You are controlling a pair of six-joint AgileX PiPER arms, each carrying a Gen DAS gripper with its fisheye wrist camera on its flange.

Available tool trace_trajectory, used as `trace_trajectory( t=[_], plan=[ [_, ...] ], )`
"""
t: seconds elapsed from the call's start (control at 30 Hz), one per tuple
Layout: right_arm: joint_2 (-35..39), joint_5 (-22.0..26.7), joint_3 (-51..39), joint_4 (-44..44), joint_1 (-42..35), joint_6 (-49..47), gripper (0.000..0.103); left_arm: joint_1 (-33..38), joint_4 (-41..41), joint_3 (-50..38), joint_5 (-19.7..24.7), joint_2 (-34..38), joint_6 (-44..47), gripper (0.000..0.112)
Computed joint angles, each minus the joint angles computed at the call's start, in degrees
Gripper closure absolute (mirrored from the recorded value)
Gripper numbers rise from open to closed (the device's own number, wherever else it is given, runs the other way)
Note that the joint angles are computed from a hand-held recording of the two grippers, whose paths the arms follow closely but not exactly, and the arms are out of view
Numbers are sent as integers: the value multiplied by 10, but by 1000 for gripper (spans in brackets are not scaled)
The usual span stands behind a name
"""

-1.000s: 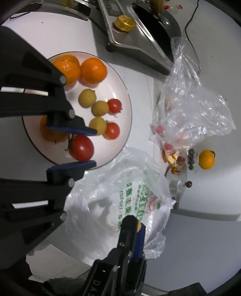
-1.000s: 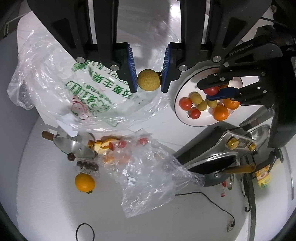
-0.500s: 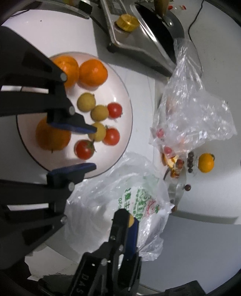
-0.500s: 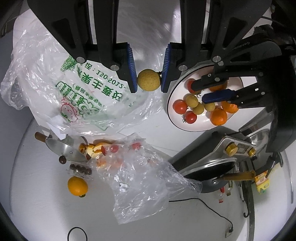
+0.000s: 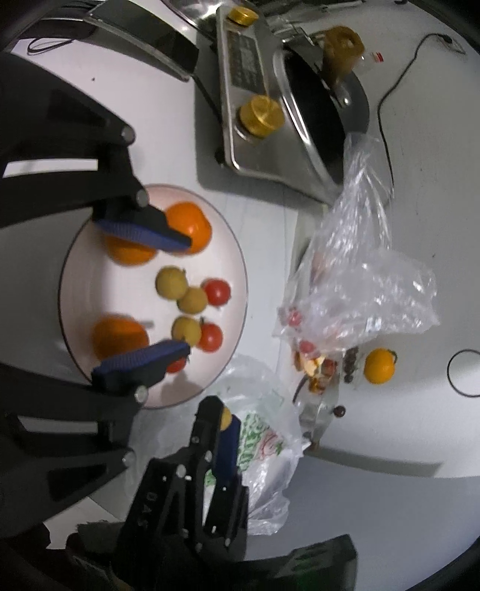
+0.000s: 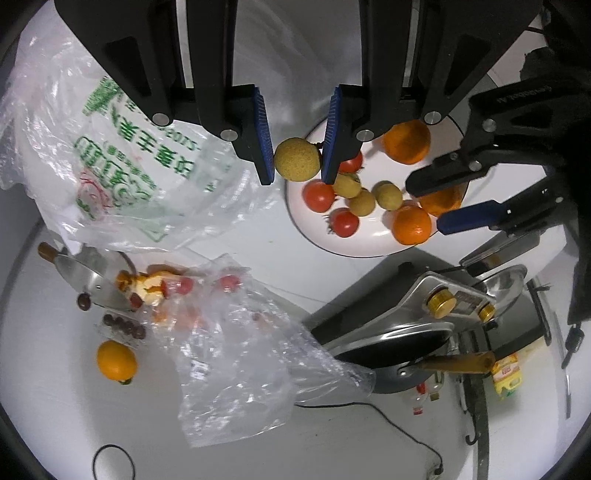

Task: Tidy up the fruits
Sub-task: 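Open the left tool over the plate while the right tool releases its yellow fruit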

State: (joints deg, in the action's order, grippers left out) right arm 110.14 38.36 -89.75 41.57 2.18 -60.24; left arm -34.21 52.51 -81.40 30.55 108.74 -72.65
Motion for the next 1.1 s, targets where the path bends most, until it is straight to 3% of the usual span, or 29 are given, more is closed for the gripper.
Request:
trace_trajectory(
  t=[0.2,0.67,1.1],
  plan=[
    [26,1,-26,-12,18,20,75,7,25,25,-6,-14,-29,50],
    [84,23,-95,-46,38,67,75,25,21,36,-20,-16,-33,50],
    [78,21,-87,-34,33,63,71,17,27,38,-13,-19,-40,50]
  ],
)
